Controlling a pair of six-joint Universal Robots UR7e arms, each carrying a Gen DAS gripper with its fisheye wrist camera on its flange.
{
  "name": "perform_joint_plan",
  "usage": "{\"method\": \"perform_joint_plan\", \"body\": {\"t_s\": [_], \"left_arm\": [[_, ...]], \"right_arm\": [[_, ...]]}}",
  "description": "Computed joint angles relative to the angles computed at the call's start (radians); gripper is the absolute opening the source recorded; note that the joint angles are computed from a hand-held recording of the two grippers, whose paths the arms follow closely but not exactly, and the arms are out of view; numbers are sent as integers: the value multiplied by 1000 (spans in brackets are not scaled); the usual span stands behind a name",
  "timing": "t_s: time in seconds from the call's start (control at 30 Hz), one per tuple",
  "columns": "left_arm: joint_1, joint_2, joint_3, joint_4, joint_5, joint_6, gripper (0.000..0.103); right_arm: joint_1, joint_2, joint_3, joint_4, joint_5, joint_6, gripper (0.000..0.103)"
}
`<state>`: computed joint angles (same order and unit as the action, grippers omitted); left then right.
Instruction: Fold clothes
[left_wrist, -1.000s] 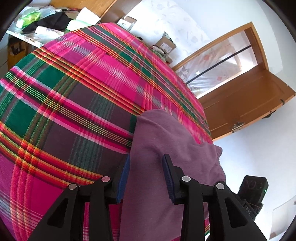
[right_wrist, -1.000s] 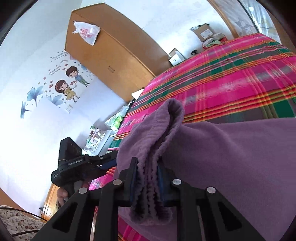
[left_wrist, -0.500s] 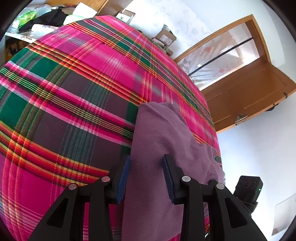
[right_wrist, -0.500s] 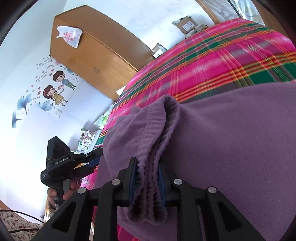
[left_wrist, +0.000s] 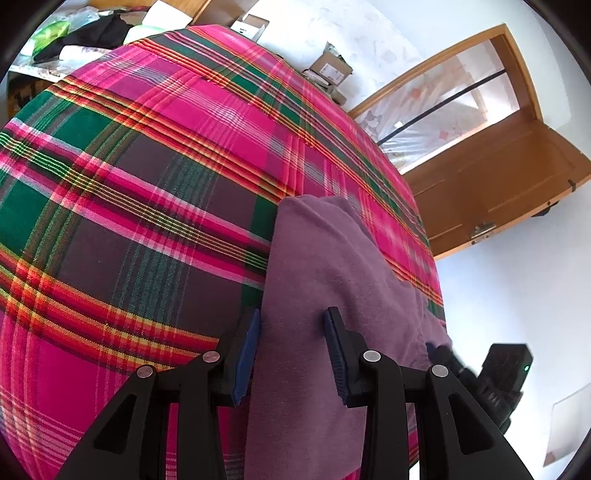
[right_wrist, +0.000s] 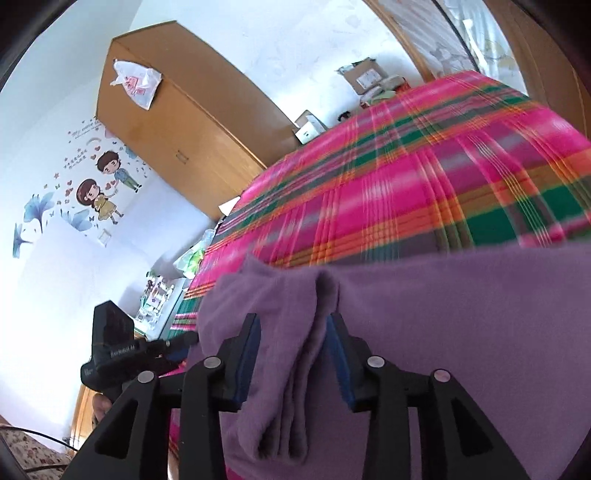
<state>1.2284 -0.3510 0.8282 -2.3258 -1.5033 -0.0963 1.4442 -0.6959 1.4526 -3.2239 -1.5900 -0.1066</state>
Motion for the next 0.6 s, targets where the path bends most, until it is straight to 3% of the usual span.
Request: {"method": "perform_joint_plan", "body": {"t_s": [0.17,0.3,0.37,0.43,0.5,0.6], "left_arm": [[4,1,-3,14,-7,1,37],[5,4,-9,21,-10,-1,37],[5,8,-16,26,-10,3,37],[4,14,-25,34,-10,8,37],[4,18,-33,41,-10,8,37],[6,23,-42,45,-16,7,37]], "right_arm": [[-10,40,-132,171,22,30,39],[-18,63,-184,235,35,39,37],[-22,66,-191,241,60,29,30],[-18,70,-198,231,53,12,12],[-18,71,-192,203,44,11,6],[-26,61,-163,154,42,43,6]]}}
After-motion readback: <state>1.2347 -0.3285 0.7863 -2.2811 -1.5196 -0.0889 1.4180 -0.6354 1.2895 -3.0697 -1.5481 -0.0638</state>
